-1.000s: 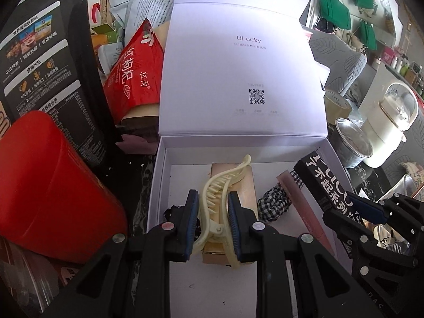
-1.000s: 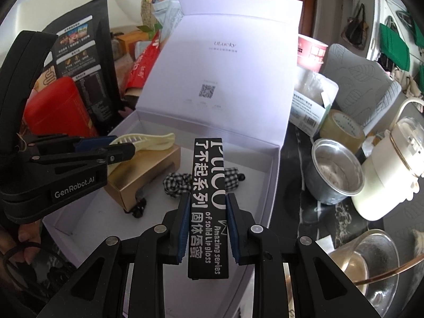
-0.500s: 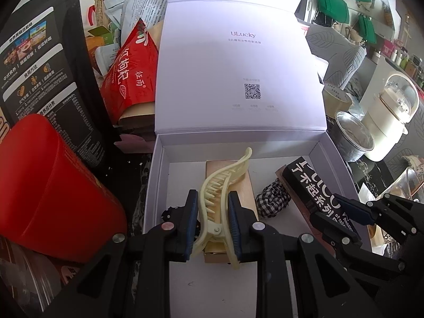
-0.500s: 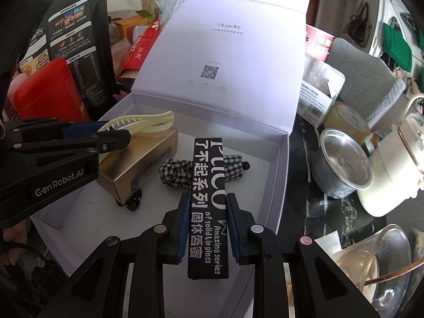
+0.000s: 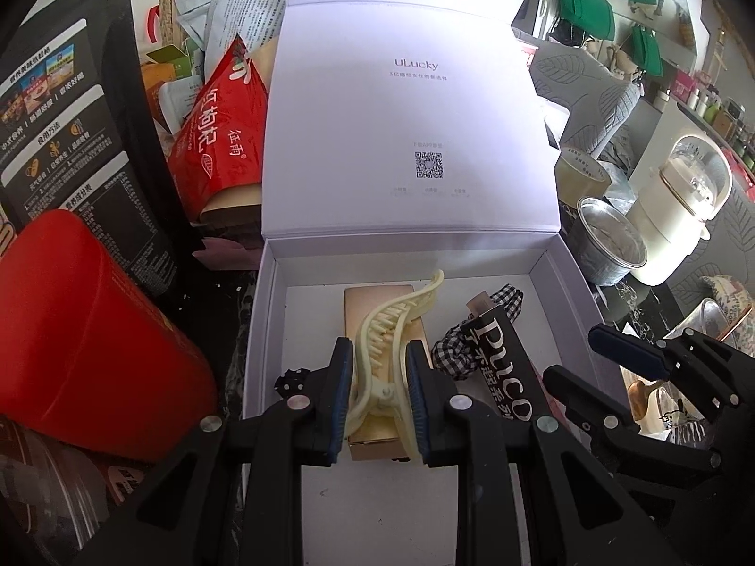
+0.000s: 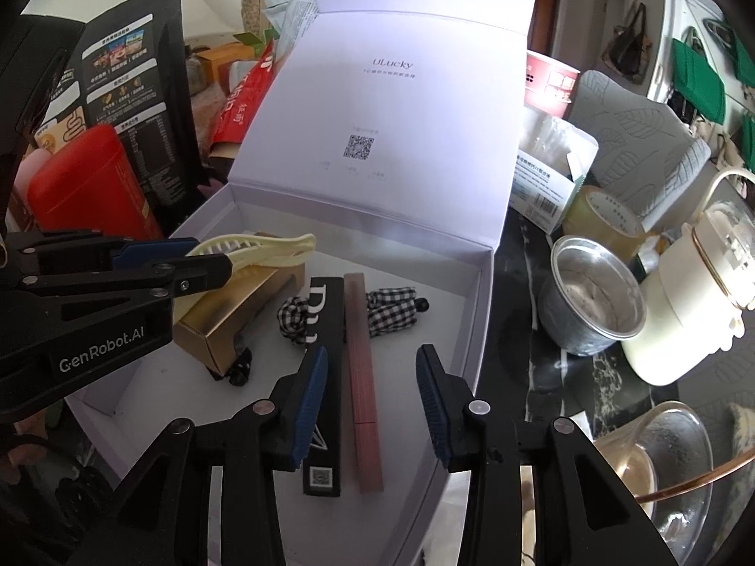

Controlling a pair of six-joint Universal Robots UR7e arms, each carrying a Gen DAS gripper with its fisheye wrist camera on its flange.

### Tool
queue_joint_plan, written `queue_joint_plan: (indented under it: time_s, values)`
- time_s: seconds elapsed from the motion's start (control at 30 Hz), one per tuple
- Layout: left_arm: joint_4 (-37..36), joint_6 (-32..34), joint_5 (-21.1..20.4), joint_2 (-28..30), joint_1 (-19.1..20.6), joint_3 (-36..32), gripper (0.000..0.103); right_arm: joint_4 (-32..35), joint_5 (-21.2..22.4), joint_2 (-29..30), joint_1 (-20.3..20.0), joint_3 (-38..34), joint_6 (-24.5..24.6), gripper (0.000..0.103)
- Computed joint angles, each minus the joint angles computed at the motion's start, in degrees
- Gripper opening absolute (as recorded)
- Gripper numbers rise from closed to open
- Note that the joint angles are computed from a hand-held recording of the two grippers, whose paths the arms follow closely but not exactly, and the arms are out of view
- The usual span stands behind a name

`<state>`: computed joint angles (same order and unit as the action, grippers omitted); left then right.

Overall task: Organize rigid objects
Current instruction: 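Lower both held items into the white box and open both grippers, then withdraw both grippers up and back out of the white box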

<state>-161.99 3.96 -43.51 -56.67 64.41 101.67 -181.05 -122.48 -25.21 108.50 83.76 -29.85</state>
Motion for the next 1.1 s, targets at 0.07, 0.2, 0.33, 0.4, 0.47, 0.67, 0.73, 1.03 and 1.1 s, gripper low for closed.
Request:
queue_joint_plan:
  time_s: [0.07,0.2,0.33,0.4,0.47,0.67,0.73,1.03,1.1]
  values:
    - [-0.27,0.12,0.42,-0.29,-0.27,0.25,0.023,-0.55,0.09,-0.31,0.18,0.33,-0.07,0.039]
    - [-0.30,-0.29,1.38,-0.84,-0.86,0.72,0.023,-1.71,0.42,-1.09,0.56,1.25,-0.29,0.040]
    - [-0.76,-0.41,2.12,-1.51,-1.36,1.40,0.023,-2.89,0.63,-1.76,0.95,2.19,-0.52,0.040]
    - [-1.32,-0.55,2.37,-1.88,-1.64,1.99,0.030,-3.73,0.55,-2.10,1.17,2.80,-0.79,0.040]
    - [-1.73,-0.81,2.36,-2.32,-1.88,2.57,0.051,-4.15,0.54,-2.53,1.35,3.37,-0.68,0.042]
    - [-5.15,-0.41,3.45,-4.26,-3.51,5.28,0.081,-6.04,0.28,-4.42,1.96,5.90,-0.56,0.042]
    - [-5.53,-0.58,3.80,-5.19,-4.25,6.12,0.081,-7.10,0.23,-5.22,2.24,7.08,-0.52,0.043]
    - [-8.82,-0.17,7.12,-8.93,-8.13,10.99,0.102,-11.28,0.43,-8.67,3.90,12.28,-0.02,0.054]
    - [-9.21,-0.72,7.99,-10.09,-9.07,12.28,0.102,-12.09,0.41,-9.43,4.28,13.47,0.14,0.060]
